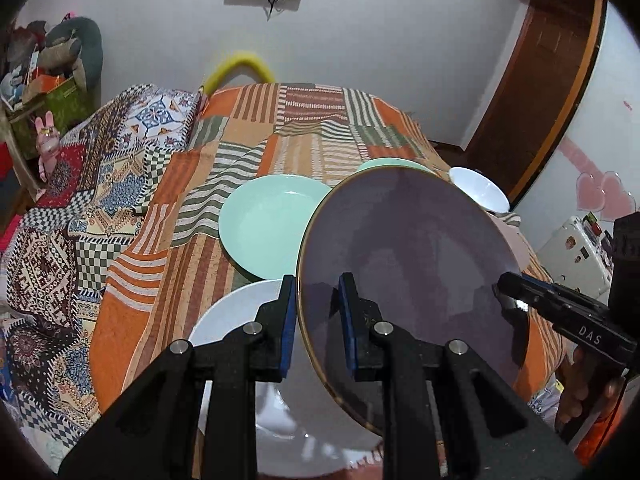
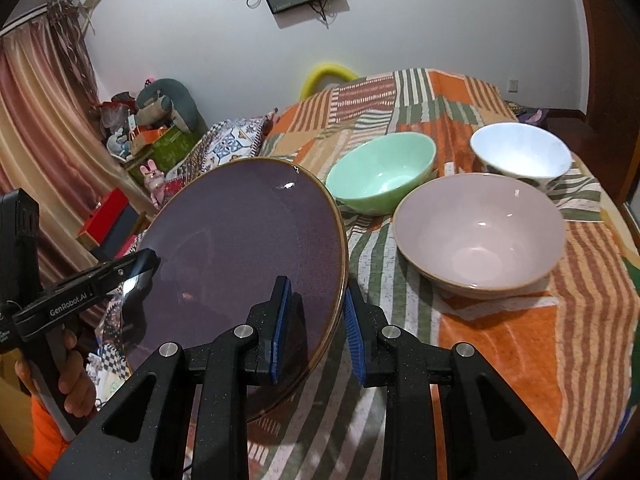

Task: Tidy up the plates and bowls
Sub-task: 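Lift the dark purple plate with both grippers and carry it toward the pink bowl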

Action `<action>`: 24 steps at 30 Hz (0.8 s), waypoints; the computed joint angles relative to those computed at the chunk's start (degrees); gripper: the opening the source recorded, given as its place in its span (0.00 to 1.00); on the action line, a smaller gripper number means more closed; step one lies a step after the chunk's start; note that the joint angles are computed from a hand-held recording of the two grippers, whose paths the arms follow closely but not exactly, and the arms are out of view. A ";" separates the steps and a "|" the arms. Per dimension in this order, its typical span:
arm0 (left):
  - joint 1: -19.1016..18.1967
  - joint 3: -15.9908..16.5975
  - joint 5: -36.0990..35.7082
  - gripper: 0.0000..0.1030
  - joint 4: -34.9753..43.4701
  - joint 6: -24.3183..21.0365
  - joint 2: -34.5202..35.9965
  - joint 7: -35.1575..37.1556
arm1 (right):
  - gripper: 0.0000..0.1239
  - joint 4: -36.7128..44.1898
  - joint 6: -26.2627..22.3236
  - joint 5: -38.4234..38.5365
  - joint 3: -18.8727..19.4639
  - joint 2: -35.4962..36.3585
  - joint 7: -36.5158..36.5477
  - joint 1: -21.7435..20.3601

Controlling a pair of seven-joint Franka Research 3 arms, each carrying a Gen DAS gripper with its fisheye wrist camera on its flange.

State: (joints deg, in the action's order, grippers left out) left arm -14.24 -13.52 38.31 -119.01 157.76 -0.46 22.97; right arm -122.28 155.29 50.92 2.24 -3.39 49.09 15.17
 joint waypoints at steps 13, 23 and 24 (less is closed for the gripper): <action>-3.06 -2.76 2.83 0.19 1.33 -4.12 -1.68 -1.90 | 0.19 -6.56 2.48 3.68 -2.48 -7.10 -3.78 0.62; -5.80 -3.38 0.30 0.19 3.72 -5.76 1.00 0.90 | 0.19 -11.13 2.57 2.87 -4.52 -10.28 -3.75 -0.32; -6.13 -3.43 -0.24 0.19 4.09 -6.00 1.55 1.48 | 0.19 -11.57 2.55 2.71 -4.67 -10.51 -3.61 -0.46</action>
State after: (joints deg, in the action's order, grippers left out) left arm -20.38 -16.95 38.07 -114.92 151.75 1.09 24.45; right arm -133.85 157.84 53.63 -2.42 -13.89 45.48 14.71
